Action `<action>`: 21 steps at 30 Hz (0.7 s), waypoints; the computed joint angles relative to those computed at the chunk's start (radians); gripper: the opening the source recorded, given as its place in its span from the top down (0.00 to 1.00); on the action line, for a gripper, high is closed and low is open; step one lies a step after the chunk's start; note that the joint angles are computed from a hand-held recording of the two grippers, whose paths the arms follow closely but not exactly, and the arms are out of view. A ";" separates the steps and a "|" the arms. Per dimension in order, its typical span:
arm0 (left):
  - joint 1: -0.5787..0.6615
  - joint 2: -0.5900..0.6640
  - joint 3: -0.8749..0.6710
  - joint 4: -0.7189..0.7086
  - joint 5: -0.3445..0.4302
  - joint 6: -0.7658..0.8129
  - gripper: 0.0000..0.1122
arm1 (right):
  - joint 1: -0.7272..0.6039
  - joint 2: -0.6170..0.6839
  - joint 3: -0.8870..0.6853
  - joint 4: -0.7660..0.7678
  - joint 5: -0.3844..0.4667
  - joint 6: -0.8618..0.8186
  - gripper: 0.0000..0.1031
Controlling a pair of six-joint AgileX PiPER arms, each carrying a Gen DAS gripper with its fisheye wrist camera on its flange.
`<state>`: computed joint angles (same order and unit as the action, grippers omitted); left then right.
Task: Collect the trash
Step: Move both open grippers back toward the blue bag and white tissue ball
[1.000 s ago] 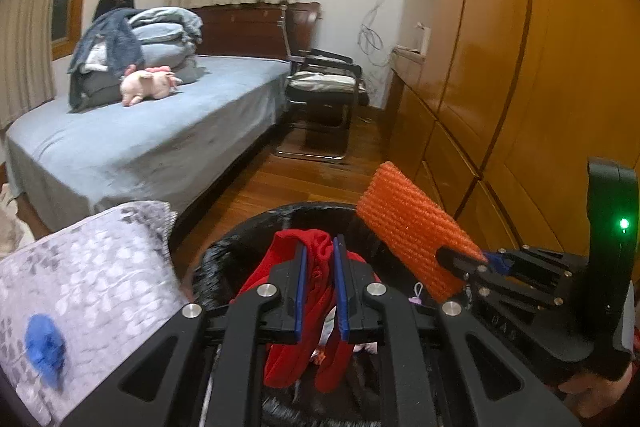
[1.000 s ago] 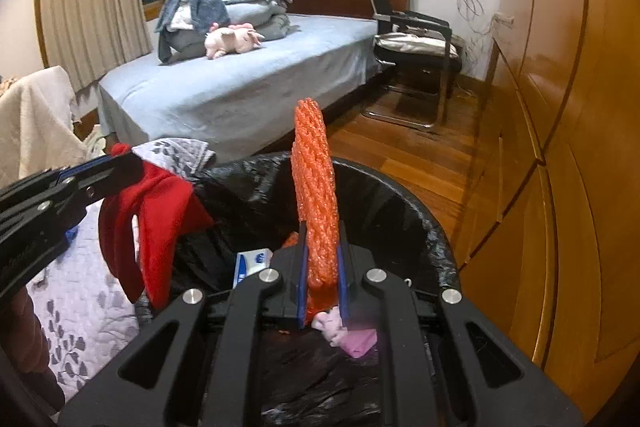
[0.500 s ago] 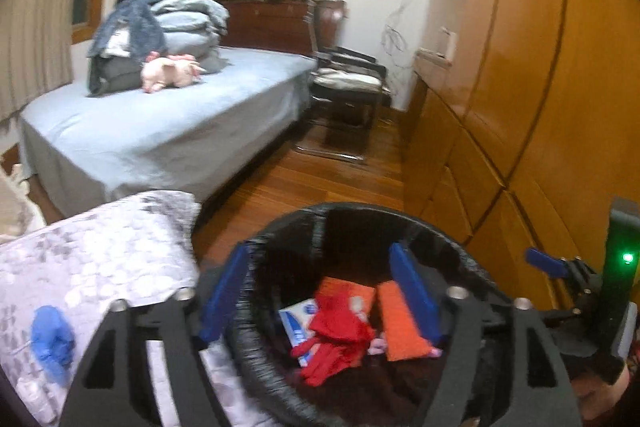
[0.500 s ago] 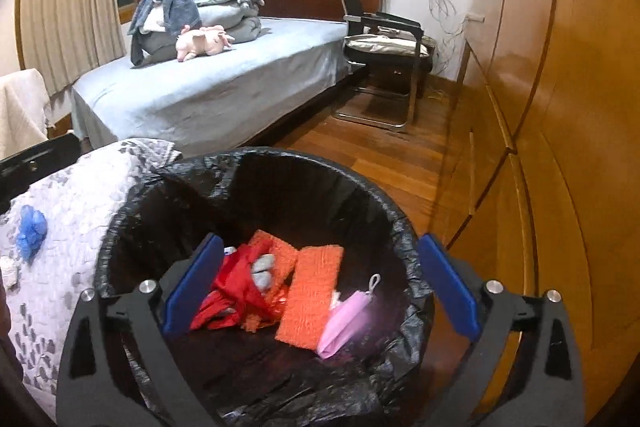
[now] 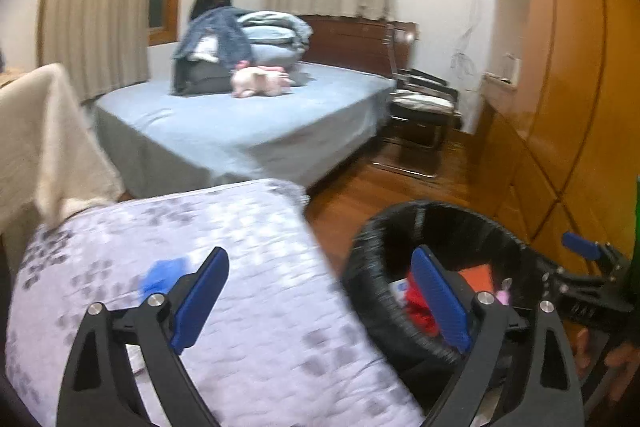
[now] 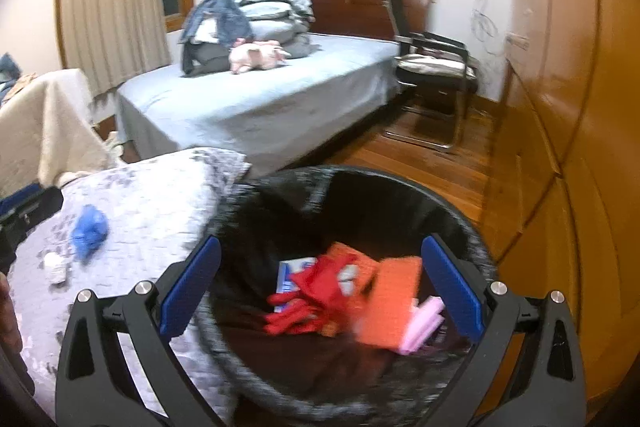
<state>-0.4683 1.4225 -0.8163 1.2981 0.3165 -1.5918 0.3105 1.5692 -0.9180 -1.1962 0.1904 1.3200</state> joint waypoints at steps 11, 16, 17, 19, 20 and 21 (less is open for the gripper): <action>0.204 -0.218 0.212 -0.037 0.031 0.047 0.19 | 0.205 0.080 -0.107 0.047 0.033 -0.026 0.05; 0.324 -0.268 0.265 -0.065 -0.006 0.104 0.19 | 0.284 0.151 -0.184 0.088 0.042 -0.060 0.05; 0.341 -0.274 0.269 -0.076 -0.009 0.119 0.19 | 0.296 0.166 -0.200 0.106 0.043 -0.076 0.05; 0.397 -0.285 0.289 -0.077 -0.030 0.142 0.19 | 0.324 0.203 -0.237 0.112 0.045 -0.079 0.05; 0.422 -0.286 0.298 -0.073 -0.039 0.148 0.19 | 0.336 0.221 -0.253 0.123 0.046 -0.090 0.05; 0.449 -0.284 0.307 -0.066 -0.051 0.151 0.19 | 0.345 0.241 -0.271 0.135 0.043 -0.103 0.05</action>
<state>-0.0191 1.1381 -0.5093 1.2318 0.2654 -1.4410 0.6559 1.8102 -1.1888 -1.0613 0.2334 1.2168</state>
